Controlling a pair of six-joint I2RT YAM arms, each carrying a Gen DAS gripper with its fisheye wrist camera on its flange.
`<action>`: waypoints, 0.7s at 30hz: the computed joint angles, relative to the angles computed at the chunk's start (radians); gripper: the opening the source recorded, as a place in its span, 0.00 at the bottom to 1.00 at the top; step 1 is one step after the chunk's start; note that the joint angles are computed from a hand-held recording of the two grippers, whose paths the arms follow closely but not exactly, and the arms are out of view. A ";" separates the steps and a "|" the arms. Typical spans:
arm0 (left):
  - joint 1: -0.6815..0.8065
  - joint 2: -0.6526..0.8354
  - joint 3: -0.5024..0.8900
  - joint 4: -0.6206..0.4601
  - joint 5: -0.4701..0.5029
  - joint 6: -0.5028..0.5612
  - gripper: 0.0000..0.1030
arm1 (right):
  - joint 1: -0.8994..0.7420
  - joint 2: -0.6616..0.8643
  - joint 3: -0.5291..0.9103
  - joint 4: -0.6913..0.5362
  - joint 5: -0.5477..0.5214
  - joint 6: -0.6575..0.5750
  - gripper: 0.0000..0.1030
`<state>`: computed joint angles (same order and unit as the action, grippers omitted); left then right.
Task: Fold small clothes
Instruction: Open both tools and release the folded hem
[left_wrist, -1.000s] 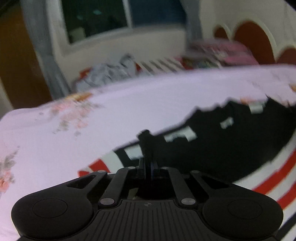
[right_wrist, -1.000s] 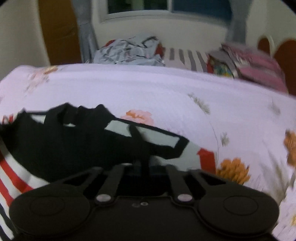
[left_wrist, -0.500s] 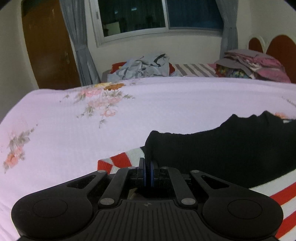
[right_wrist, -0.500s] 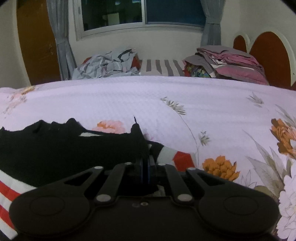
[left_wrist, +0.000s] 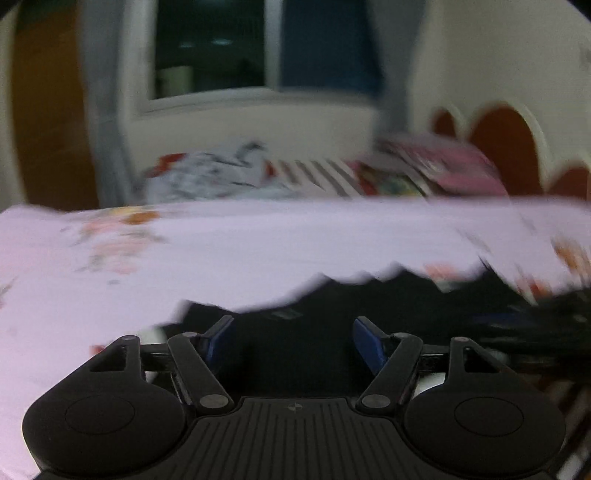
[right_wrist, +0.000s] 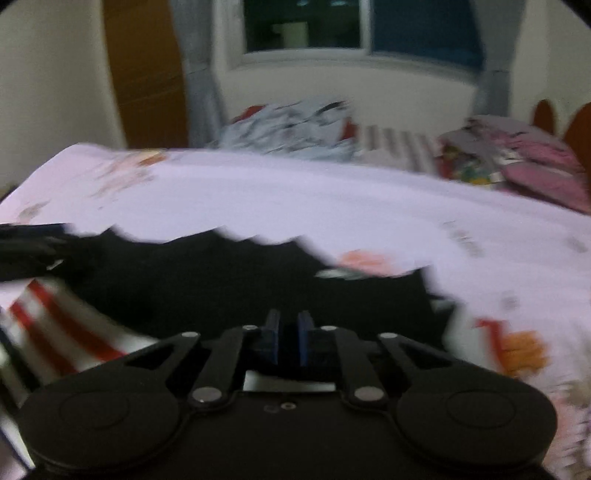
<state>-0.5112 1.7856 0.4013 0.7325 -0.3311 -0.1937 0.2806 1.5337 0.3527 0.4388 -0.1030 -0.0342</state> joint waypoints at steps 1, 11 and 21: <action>-0.022 0.023 0.016 -0.015 -0.004 0.010 0.68 | 0.023 0.015 0.003 0.000 0.012 0.003 0.14; 0.275 0.042 -0.165 0.123 0.100 0.105 0.73 | -0.458 -0.058 -0.055 -0.089 -0.138 -0.200 0.11; -0.047 -0.208 -0.271 0.042 -0.091 -0.049 0.74 | -0.110 -0.342 -0.184 -0.152 -0.008 -0.048 0.33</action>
<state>-0.5582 1.5780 0.1300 0.7743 -0.4216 -0.2428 0.1706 1.1920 0.1687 0.2870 -0.1107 -0.0817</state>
